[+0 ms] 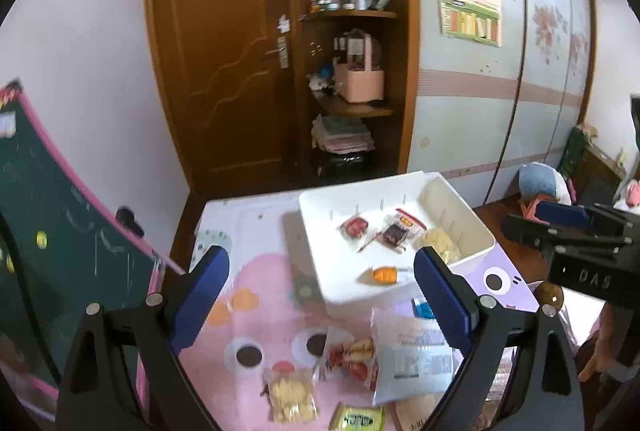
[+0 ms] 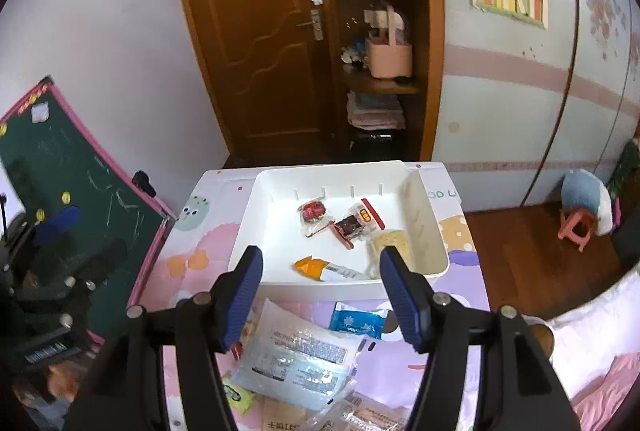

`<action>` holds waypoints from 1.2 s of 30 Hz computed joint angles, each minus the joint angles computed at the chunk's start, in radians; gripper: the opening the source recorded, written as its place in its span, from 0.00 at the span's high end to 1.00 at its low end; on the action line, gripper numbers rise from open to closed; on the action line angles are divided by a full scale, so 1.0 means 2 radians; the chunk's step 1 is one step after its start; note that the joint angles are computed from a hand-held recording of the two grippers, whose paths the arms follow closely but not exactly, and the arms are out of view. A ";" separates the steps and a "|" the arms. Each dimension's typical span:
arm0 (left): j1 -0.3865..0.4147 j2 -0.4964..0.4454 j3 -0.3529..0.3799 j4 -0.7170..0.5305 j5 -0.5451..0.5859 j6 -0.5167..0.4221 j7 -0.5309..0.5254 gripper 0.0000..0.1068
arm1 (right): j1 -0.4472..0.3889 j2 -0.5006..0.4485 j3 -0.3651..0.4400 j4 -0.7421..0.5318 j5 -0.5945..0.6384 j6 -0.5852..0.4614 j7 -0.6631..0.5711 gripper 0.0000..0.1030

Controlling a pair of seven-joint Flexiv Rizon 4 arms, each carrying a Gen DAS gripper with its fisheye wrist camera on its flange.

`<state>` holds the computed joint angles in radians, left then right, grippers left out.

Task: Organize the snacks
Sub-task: 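Grasp the clear yellow cake bag with the left tool while the right tool grasps the blue-white bread bag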

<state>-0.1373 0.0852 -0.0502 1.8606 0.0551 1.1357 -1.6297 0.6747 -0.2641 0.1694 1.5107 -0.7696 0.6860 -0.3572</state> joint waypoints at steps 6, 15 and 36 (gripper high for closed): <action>0.003 0.030 0.015 0.064 -0.024 -0.002 -0.007 0.13 | 0.015 -0.006 0.009 0.030 -0.022 -0.009 -0.019 0.41; 0.031 0.030 0.009 0.131 0.032 0.002 -0.047 0.13 | 0.024 -0.018 0.018 0.096 -0.023 0.029 -0.029 0.41; 0.030 -0.050 0.030 0.149 -0.038 -0.026 -0.014 0.13 | 0.094 -0.103 -0.007 0.070 -0.091 -0.054 -0.115 0.41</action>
